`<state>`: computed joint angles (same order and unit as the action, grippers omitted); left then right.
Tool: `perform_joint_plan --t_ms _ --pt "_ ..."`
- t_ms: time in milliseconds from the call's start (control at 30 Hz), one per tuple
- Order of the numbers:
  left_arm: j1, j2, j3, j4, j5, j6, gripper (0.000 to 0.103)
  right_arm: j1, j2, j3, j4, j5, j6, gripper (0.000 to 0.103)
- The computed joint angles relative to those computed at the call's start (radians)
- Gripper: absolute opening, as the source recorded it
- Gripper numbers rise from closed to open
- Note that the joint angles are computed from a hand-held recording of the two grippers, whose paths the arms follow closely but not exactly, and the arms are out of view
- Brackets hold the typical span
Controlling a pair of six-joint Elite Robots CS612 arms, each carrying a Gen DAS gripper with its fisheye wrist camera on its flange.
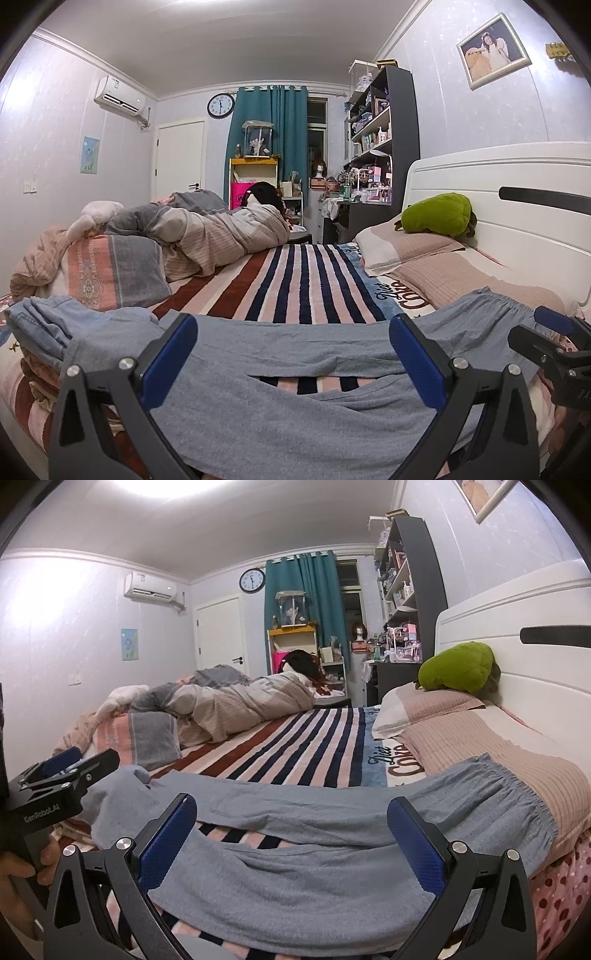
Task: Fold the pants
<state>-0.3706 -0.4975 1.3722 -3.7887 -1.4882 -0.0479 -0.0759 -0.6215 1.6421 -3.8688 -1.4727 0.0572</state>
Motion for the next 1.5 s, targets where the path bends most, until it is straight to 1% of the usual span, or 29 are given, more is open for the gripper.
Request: perform_joint_plan --t_ms 200,500,567,733,867,1233,1367,1433,1500 --pt "-0.005 0.002 -0.001 -0.008 0.010 0.016 0.102 -0.001 0.000 0.002 -0.002 0.003 0.001 0.102" --pt "-0.005 0.005 -0.004 -0.004 0.001 0.025 0.102 0.001 0.002 0.001 0.003 0.005 -0.003 0.102" --pt "-0.005 0.006 -0.005 0.000 0.004 0.017 0.102 0.001 0.003 0.001 0.004 0.006 0.001 0.102" --pt "0.000 0.007 -0.007 0.006 -0.018 -0.021 0.102 0.000 0.004 0.001 0.002 0.006 -0.002 0.102" --pt "0.003 0.007 -0.007 0.013 -0.024 -0.037 0.102 -0.004 0.004 0.003 0.003 0.018 0.002 0.102" --pt "0.004 0.007 -0.007 0.021 -0.008 -0.035 0.102 -0.004 0.004 0.003 0.005 0.018 0.005 0.102" --pt "0.008 0.009 -0.013 0.030 -0.013 -0.032 0.102 -0.002 0.007 0.001 0.013 0.005 0.007 0.102" --pt "0.011 0.011 -0.019 0.055 -0.006 -0.024 0.102 -0.003 0.003 0.001 0.036 -0.008 -0.002 0.103" --pt "0.020 0.012 -0.028 0.112 -0.013 -0.022 0.103 -0.008 0.007 0.007 0.027 -0.012 -0.001 0.102"
